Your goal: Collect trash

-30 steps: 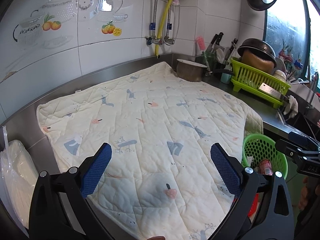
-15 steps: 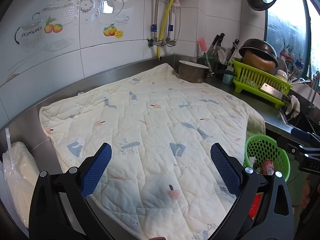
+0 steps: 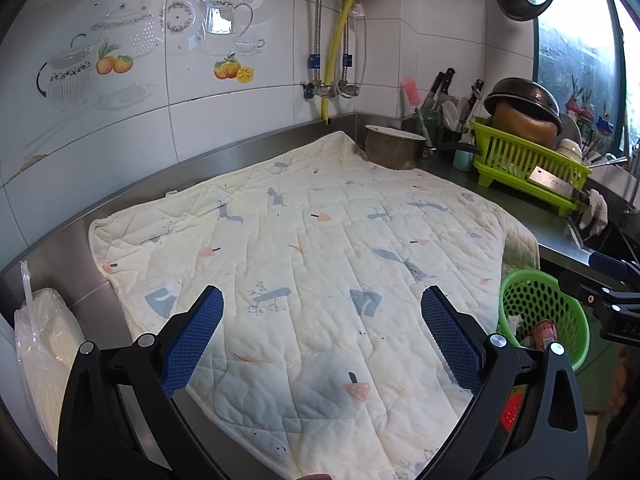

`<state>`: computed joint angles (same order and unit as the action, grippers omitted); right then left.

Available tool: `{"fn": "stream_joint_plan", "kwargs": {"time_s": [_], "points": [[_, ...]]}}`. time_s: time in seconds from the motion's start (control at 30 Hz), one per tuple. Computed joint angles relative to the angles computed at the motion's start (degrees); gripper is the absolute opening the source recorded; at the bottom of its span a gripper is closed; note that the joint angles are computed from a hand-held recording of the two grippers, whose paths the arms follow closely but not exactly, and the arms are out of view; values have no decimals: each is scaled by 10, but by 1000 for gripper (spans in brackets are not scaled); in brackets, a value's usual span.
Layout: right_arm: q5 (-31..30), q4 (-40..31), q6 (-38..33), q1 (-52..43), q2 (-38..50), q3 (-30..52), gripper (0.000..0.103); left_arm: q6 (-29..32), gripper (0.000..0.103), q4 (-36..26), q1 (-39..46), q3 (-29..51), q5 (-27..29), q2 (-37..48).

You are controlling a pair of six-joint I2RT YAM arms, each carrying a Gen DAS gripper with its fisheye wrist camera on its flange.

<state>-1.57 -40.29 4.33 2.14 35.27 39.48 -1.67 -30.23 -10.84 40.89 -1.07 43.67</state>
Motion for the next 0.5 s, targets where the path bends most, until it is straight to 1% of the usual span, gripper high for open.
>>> {"fn": "stream_joint_plan", "kwargs": {"time_s": [0.23, 0.5], "points": [[-1, 3, -4, -2, 1, -2, 96, -4, 98, -2, -6, 0, -8, -4], [-1, 2, -3, -3, 2, -2, 96, -4, 98, -3, 1, -1, -6, -4]]}}
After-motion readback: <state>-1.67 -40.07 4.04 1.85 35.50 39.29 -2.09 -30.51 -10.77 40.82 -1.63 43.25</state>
